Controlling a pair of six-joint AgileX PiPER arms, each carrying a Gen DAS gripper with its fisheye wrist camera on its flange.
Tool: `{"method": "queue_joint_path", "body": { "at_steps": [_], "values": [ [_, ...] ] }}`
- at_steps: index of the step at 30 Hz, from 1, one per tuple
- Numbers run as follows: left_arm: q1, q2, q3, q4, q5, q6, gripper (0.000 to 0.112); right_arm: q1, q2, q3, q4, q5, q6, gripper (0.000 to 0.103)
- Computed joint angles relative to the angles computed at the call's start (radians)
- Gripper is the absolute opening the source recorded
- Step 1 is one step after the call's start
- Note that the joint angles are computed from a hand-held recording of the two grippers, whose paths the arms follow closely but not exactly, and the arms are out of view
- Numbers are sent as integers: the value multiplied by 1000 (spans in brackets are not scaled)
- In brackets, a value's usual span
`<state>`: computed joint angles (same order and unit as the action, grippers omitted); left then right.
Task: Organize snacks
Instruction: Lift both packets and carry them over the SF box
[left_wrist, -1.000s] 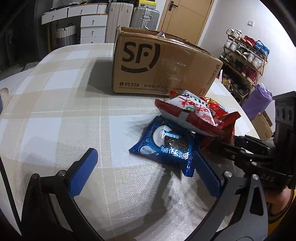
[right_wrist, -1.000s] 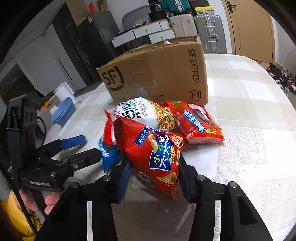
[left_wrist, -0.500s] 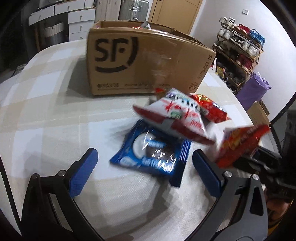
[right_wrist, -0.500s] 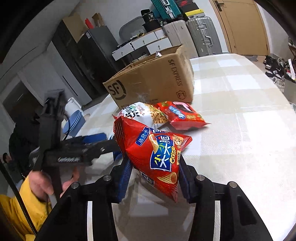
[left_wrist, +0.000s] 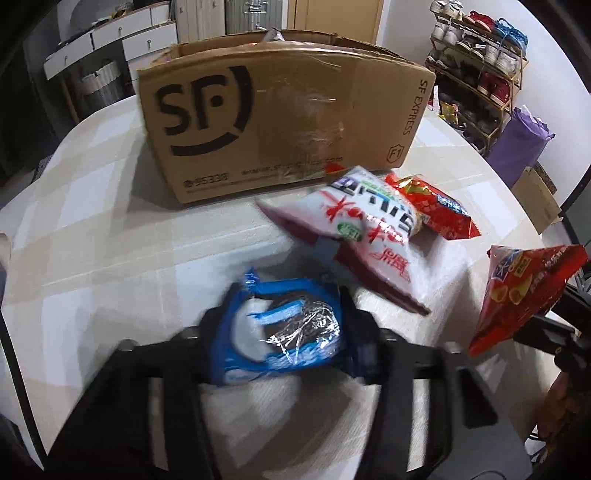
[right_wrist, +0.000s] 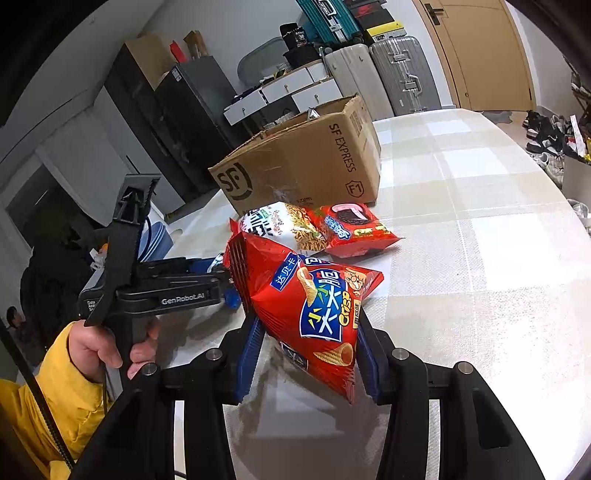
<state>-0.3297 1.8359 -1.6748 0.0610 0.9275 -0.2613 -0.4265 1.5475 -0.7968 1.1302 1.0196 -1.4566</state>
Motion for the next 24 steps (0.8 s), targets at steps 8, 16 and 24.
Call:
{"method": "queue_joint_path", "body": {
  "at_steps": [8, 16, 24],
  "values": [
    [17, -128, 150, -51, -48, 17, 43, -11, -65, 28, 4, 35, 0, 47],
    [-19, -363, 316, 21, -58, -60, 43, -24, -177, 54, 6, 107, 26, 47],
    [-108, -574, 414, 101, -22, -162, 43, -57, -245, 52, 9, 199, 74, 47]
  ]
}}
